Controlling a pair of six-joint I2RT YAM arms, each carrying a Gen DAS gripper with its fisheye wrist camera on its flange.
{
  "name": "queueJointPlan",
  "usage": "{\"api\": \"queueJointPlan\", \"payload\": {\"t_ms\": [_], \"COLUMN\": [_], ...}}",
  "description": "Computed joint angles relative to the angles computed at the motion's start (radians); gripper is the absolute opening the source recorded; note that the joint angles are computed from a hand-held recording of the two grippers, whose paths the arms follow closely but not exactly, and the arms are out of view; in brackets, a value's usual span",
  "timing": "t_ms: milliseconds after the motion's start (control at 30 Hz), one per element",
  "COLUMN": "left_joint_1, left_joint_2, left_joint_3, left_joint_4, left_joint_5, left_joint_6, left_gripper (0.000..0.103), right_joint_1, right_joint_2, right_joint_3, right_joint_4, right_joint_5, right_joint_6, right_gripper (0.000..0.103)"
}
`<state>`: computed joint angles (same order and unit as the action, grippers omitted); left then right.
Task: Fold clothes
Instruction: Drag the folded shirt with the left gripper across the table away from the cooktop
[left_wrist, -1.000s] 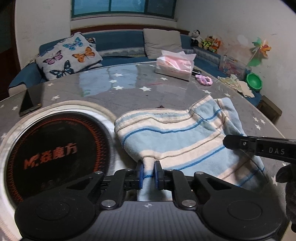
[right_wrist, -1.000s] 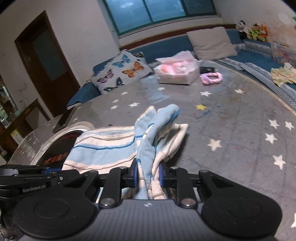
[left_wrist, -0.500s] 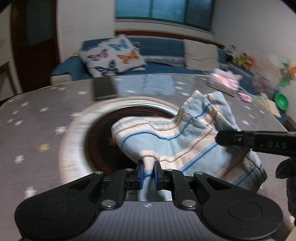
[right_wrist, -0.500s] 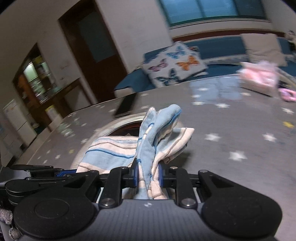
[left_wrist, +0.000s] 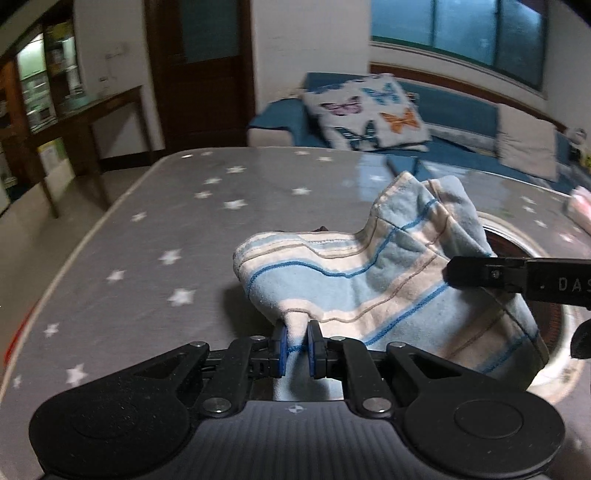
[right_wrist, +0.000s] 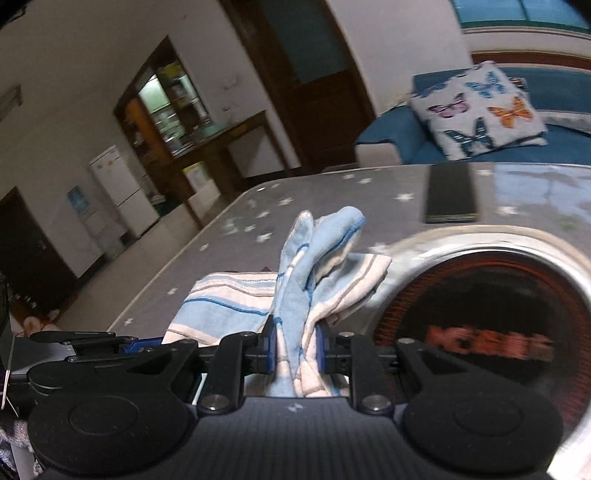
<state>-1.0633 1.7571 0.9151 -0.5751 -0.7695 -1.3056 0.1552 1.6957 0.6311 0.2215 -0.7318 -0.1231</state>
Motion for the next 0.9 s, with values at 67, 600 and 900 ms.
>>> {"api": "queueJointPlan", "payload": {"t_ms": [67, 600, 900], "left_joint_1": [0.003, 0.027, 0.015], "left_joint_2": [-0.021, 0.003, -0.028], "left_joint_3": [-0.034, -0.107, -0.173], "left_joint_4": [-0.013, -0.013, 0.011], "left_joint_5": [-0.002, 0.048, 0.084], "left_joint_6": [-0.027, -0.127, -0.191], "left_gripper": [0.012, 0.012, 0.012], "right_joint_1": [0.044, 0.214, 0.252], "right_joint_2": [0.023, 0.19, 0.202], "right_joint_3": [0.009, 0.062, 0.078], "right_joint_4": [0.033, 0.146, 0.125], "right_joint_5": [0.017, 0.192, 0.212], "right_joint_6": [0.024, 0.13, 0.107], "right_gripper": [0.018, 0.019, 0.022]}}
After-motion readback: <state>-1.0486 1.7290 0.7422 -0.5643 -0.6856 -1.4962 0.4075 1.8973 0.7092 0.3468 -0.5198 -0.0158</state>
